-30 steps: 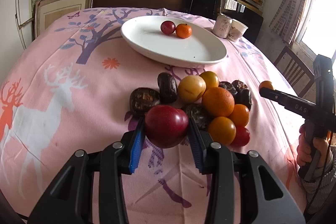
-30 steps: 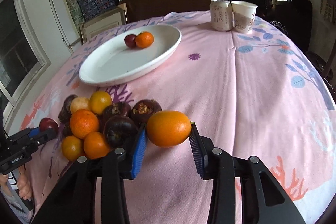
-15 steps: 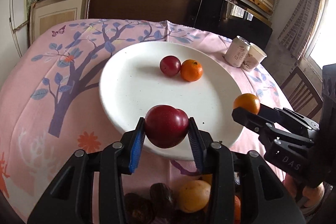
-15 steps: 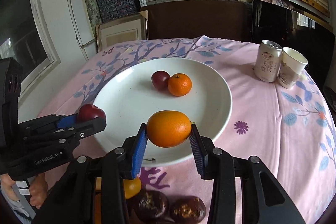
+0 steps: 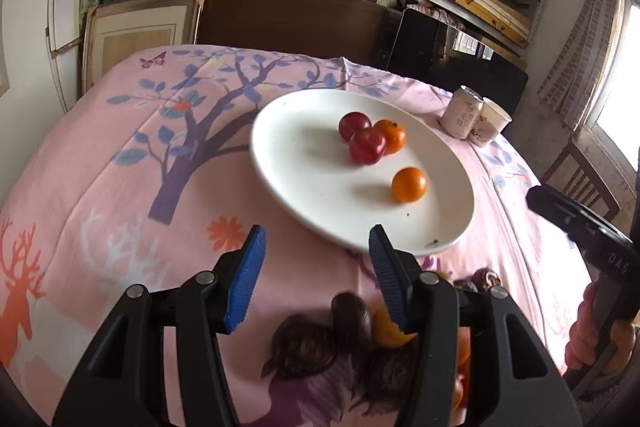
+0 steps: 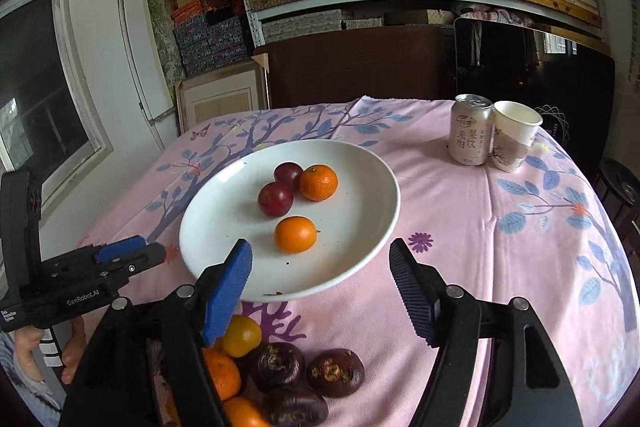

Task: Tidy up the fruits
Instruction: 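Lower plum and orange onto the white plate and open both tools, then grasp a dark brown round fruit with the left tool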

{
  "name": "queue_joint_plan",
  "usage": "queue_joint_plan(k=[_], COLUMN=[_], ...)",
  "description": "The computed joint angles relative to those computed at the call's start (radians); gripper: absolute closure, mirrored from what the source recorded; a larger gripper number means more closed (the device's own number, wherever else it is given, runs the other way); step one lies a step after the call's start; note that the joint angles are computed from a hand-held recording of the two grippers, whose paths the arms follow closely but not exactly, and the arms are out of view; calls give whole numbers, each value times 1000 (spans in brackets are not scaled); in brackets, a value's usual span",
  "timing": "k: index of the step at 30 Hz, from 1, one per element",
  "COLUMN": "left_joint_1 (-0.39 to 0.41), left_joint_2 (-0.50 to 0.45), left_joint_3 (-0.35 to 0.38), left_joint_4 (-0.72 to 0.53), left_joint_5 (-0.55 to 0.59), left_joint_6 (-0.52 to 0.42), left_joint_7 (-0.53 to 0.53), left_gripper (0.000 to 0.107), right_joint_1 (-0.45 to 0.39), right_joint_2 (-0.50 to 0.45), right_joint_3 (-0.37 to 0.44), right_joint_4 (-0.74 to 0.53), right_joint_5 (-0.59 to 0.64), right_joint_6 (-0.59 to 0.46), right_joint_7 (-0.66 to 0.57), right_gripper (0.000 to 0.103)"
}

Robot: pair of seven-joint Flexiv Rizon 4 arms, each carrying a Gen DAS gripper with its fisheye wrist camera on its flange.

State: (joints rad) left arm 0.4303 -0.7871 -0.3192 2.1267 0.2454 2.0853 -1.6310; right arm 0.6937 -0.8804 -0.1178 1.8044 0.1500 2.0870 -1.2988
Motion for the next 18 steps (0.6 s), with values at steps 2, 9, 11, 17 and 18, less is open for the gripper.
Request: queue_joint_plan(k=[2,9,11,17,18], left_joint_1=[-4,-135,-153,-259,-257], left_joint_2=[5,9,6,3,2], left_joint_3=[28,183,195,245,239], left_joint_4=[49,139,142,121,113], left_joint_5=[-2,-64,-67,-140,-148], left_joint_6=[42,123,122,91,76], left_joint_7=[-15,2,22,117,123], left_gripper=[54,54,54,53,53], right_joint_1=[-26,-141,-142,-133,-130], right_joint_2=[9,3,0,2,2], right_joint_3=[35,148,147,137,135], right_joint_4=[51,145,148,155,156], right_joint_5=[10,-31,-33,-40,-38], right_joint_6=[52,127,137,148,149], right_joint_7=[8,81,90,93,93], right_gripper=[26,24,24,21,20])
